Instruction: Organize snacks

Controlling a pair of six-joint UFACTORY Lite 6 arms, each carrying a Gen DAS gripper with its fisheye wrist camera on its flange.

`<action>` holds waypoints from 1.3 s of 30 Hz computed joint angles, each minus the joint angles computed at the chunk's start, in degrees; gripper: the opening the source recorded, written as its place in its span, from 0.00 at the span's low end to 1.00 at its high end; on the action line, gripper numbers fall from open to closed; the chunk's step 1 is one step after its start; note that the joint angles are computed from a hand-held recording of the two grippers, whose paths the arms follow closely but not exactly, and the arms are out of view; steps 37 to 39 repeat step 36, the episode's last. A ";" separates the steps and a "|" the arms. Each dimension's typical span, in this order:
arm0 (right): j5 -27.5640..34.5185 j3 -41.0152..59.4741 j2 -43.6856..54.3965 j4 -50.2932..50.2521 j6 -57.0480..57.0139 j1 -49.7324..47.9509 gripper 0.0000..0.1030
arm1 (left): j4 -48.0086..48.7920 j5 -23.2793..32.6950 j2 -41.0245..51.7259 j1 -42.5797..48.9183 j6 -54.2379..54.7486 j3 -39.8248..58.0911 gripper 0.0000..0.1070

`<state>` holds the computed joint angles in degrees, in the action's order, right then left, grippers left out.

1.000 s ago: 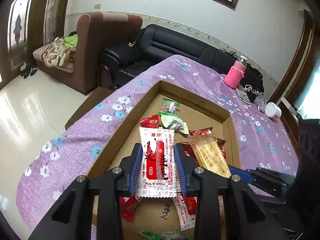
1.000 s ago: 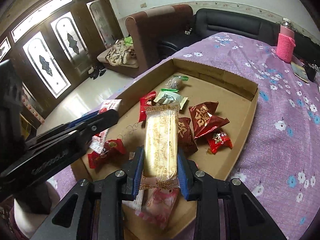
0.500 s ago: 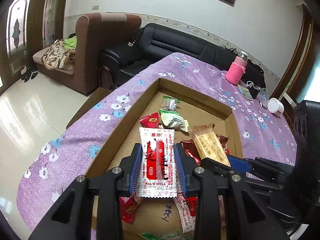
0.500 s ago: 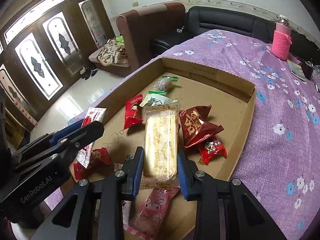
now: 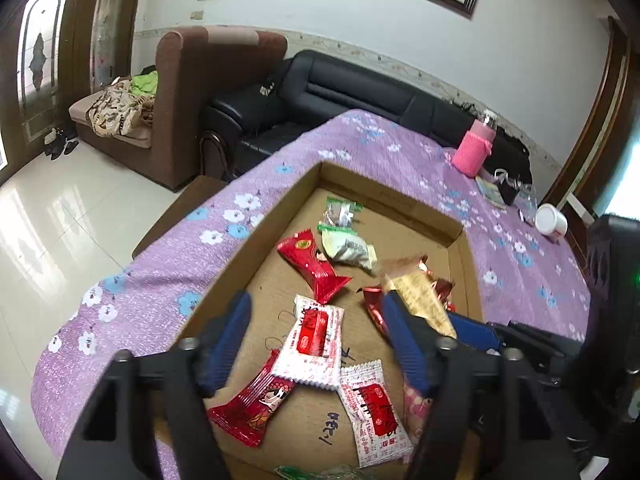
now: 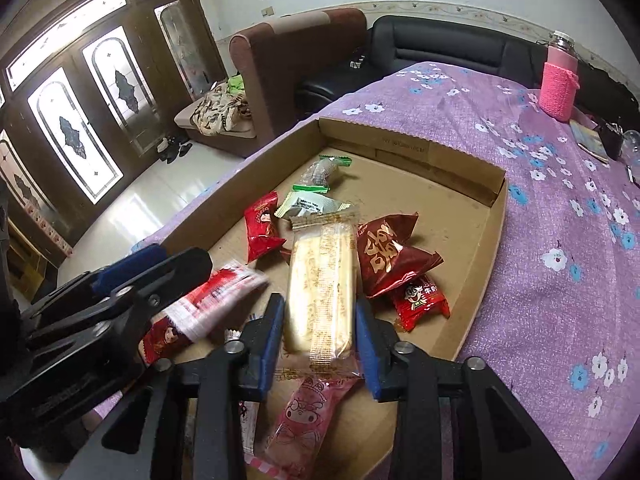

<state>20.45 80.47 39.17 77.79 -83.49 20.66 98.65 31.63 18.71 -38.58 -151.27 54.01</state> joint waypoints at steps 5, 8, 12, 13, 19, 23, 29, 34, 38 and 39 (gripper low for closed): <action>0.80 -4.70 -4.61 6.12 -6.05 -1.47 0.47 | -6.26 7.02 -3.10 -4.19 5.38 0.00 0.73; 1.48 -10.26 -9.66 13.51 -13.63 -3.17 0.51 | -13.04 17.05 -3.11 -9.53 11.93 2.66 0.79; 2.17 -19.26 -17.47 24.77 -25.76 -5.67 0.55 | -20.21 35.90 -2.26 -17.76 14.42 6.87 0.96; 2.27 -22.22 -19.85 28.35 -29.87 -6.32 0.56 | -21.80 41.28 -1.91 -20.32 13.68 7.89 0.96; 3.74 -34.92 -29.45 40.83 -45.76 -8.80 0.58 | -26.35 47.89 -1.05 -25.78 10.27 9.25 0.96; 5.05 -41.47 -34.82 43.83 -51.50 -10.30 0.58 | -29.24 40.07 0.23 -24.77 16.52 12.27 0.96; 9.42 -46.60 -39.74 36.98 -50.14 -15.73 0.64 | -32.16 38.06 6.57 -26.71 21.09 20.90 0.96; 11.51 -48.35 -40.72 32.72 -49.58 -19.33 0.66 | -33.36 40.98 13.24 -28.57 25.39 30.30 0.96; 13.44 -47.75 -39.91 29.82 -46.90 -22.48 0.66 | -33.75 39.85 14.88 -28.17 27.62 32.98 0.96; 13.44 -47.75 -39.91 29.82 -46.90 -22.48 0.66 | -33.75 39.85 14.88 -28.17 27.62 32.98 0.96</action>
